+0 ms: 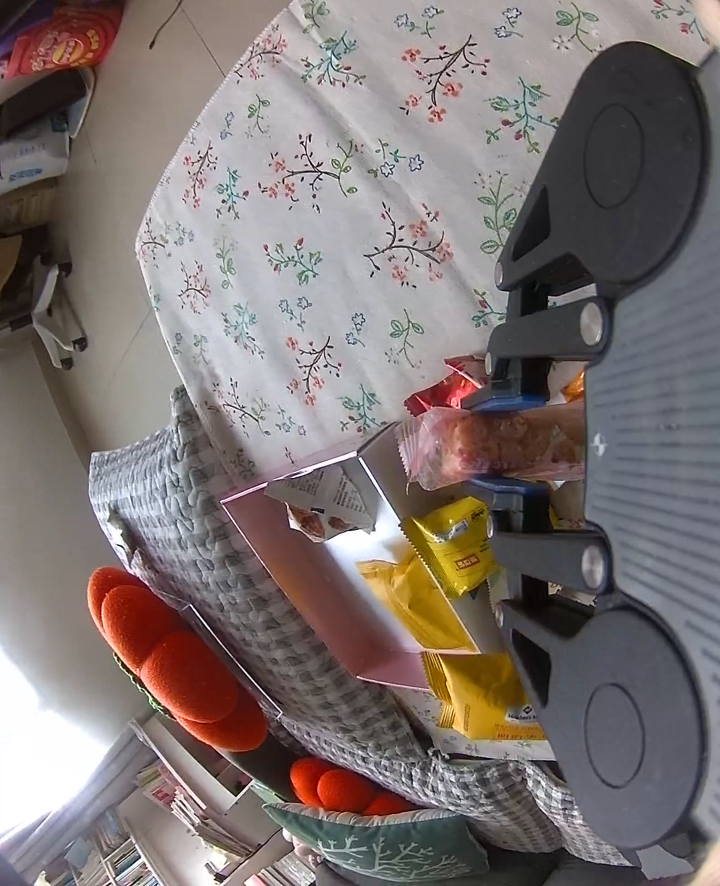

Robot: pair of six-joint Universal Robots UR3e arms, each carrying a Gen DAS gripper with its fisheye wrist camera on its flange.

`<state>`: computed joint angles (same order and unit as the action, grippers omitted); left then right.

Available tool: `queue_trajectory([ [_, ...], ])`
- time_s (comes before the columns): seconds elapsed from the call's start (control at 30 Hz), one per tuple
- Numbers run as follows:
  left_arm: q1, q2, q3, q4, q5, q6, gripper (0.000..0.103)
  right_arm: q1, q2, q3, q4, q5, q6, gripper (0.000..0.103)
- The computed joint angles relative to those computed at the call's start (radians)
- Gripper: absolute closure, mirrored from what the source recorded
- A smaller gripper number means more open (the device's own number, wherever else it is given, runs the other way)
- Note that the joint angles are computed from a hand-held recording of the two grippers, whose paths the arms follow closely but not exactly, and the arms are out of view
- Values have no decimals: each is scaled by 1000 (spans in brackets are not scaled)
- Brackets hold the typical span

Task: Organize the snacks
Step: 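Carry the pink bag and yellow waffle bag over the pink box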

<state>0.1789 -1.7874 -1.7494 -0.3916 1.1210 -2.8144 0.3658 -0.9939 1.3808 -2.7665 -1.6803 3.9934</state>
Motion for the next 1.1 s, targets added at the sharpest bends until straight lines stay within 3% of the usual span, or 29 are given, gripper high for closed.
queue_trajectory([
  [0.27,32,-47,88,-9,37,-90,67,-5,10,4,-86,-31,9,82],
  [0.63,35,-204,274,2,46,-153,67,3,121,-169,-128,-70,-63,82],
  [1.1,42,-374,458,-53,-20,-197,66,-26,289,-466,-34,-35,-148,82],
])
